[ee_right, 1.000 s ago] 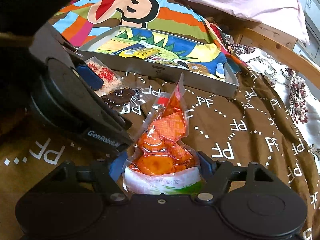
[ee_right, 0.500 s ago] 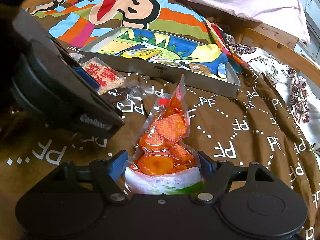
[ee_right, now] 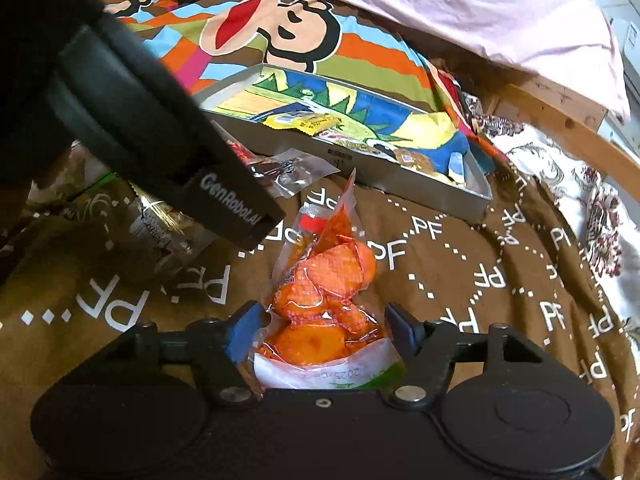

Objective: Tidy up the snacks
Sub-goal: 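Lift the chip bag with the right gripper while the left lifts the jerky packet, then carry the chip bag with the right gripper over the tray while the left carries the jerky packet there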

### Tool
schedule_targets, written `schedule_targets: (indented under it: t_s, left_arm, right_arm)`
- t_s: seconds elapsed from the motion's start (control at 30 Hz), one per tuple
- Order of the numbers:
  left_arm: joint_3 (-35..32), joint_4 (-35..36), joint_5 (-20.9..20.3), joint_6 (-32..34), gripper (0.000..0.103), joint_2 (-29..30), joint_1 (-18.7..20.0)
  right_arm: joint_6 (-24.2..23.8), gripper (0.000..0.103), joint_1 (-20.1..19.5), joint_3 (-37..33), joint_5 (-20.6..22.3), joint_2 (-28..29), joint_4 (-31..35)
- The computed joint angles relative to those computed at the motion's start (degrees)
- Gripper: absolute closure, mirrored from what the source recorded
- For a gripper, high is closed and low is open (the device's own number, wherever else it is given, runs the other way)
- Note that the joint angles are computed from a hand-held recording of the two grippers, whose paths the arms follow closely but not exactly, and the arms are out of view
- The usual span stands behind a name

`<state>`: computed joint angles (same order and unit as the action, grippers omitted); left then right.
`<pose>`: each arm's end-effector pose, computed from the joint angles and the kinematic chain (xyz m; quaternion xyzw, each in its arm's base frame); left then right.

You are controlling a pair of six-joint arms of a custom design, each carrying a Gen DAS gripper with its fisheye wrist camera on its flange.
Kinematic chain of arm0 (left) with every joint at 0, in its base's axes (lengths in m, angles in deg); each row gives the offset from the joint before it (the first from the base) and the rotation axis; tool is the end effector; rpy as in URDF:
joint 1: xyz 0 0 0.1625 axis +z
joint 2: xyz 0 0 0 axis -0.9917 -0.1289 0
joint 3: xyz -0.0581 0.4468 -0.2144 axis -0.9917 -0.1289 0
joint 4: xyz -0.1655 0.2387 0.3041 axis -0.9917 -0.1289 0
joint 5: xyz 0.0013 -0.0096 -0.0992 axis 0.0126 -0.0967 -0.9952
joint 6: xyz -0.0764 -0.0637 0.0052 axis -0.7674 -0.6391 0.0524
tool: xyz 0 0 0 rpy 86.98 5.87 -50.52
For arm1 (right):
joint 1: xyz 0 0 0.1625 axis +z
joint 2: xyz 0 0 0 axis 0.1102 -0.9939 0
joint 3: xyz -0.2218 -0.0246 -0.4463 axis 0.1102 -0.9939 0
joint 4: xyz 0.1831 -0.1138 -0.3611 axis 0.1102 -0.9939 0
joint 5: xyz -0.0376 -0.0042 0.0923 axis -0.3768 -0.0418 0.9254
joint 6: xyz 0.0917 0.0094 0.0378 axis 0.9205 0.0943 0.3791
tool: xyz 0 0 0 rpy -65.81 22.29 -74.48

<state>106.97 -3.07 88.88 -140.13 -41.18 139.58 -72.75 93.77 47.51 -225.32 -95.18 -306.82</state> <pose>-0.2786 -0.7748 0.0732 0.4396 0.8328 -0.1892 0.2780 0.1811 -0.6637 0.1125 0.2125 -0.7858 0.3391 0.4716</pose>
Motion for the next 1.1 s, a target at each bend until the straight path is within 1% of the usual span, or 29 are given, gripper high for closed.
schedule_targets:
  t_s: [0.07, 0.23, 0.37, 0.43, 0.6, 0.77, 0.97, 1.1]
  left_arm:
    - [0.6, -0.7, 0.0, -0.1, 0.053, -0.4, 0.0]
    - [3.6, -4.2, 0.4, -0.1, 0.053, -2.2, -0.2]
    - [6.4, -7.9, 0.7, 0.1, 0.053, -4.0, -0.2]
    - [7.3, -9.3, 1.1, -0.1, 0.053, -4.7, -0.2]
    - [7.8, -10.5, 1.8, -0.7, 0.053, -5.3, -0.1]
    - [11.5, -15.6, 2.4, 0.2, 0.053, -7.5, -0.2]
    - [15.0, -22.6, 3.3, 0.2, 0.053, -9.8, -0.2]
    - [16.9, -27.9, 3.5, 0.5, 0.053, -11.0, 0.0]
  right_arm:
    - [-4.1, 0.035, 0.3, -0.2, 0.0, 0.8, -2.7]
    - [-18.3, 0.035, 0.6, -1.2, 1.4, 3.6, -12.2]
    - [-26.5, 0.034, 0.5, -1.8, 3.4, 5.0, -17.9]
    - [-29.4, 0.034, 0.4, -1.9, 4.4, 5.4, -19.9]
    - [-34.1, 0.034, 0.1, -2.5, 6.0, 6.2, -23.9]
    - [-36.9, 0.034, -0.1, -3.0, 7.4, 6.6, -27.1]
    - [-39.1, 0.034, -0.7, -4.7, 9.8, 6.8, -30.0]
    - [-39.1, 0.034, -0.9, -5.9, 10.6, 6.6, -30.9]
